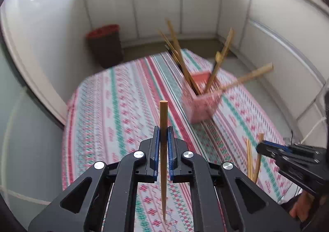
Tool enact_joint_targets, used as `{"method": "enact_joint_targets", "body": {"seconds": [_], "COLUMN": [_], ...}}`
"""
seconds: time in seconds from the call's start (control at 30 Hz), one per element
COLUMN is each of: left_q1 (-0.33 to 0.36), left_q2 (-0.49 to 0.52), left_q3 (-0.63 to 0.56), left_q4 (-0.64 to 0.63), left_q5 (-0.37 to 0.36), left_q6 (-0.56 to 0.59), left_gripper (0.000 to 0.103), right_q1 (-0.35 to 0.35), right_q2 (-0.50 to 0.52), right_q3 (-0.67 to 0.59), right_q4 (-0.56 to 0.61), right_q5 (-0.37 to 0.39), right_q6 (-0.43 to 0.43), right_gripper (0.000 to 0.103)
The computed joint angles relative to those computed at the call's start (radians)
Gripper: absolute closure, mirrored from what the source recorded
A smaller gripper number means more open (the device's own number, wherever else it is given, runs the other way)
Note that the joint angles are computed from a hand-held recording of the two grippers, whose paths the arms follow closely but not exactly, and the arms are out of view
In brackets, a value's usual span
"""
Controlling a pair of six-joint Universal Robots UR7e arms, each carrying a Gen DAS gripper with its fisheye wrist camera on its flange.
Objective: Organize utensils
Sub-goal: 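Lift both wooden chopsticks upright and carry them above the pink basket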
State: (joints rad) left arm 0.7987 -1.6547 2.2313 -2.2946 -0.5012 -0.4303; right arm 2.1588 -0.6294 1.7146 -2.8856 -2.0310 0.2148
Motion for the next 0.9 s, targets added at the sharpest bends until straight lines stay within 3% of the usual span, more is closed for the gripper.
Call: {"method": "enact_joint_targets", "body": {"seconds": [0.2, 0.3, 0.43, 0.53, 0.6, 0.9], "left_q1": [-0.047, -0.059, -0.068, -0.072, -0.062, -0.021], "left_q2": [-0.062, -0.040, 0.054, 0.127, 0.164, 0.264], "left_q3": [-0.005, -0.019, -0.055, -0.097, -0.128, -0.223], "left_q4": [-0.041, -0.186, -0.476, -0.675, -0.743, -0.841], "left_q5": [0.086, 0.111, 0.127, 0.110, 0.084, -0.003], "left_q6": [-0.003, 0.060, 0.208, 0.323, 0.361, 0.393], "left_gripper": [0.097, 0.097, 0.097, 0.097, 0.097, 0.097], "right_q1": [0.052, 0.061, 0.067, 0.059, 0.047, 0.007], "right_q2": [-0.068, -0.089, -0.081, -0.063, -0.048, -0.005], "right_q3": [0.019, -0.006, -0.082, -0.143, -0.178, -0.263], "right_q4": [-0.152, -0.252, -0.372, -0.414, -0.438, -0.392], "right_q5": [0.088, 0.105, 0.075, 0.057, 0.056, 0.045], "right_q6": [-0.091, -0.119, -0.155, -0.159, -0.164, -0.151], "right_gripper": [0.095, 0.095, 0.095, 0.095, 0.095, 0.095]}}
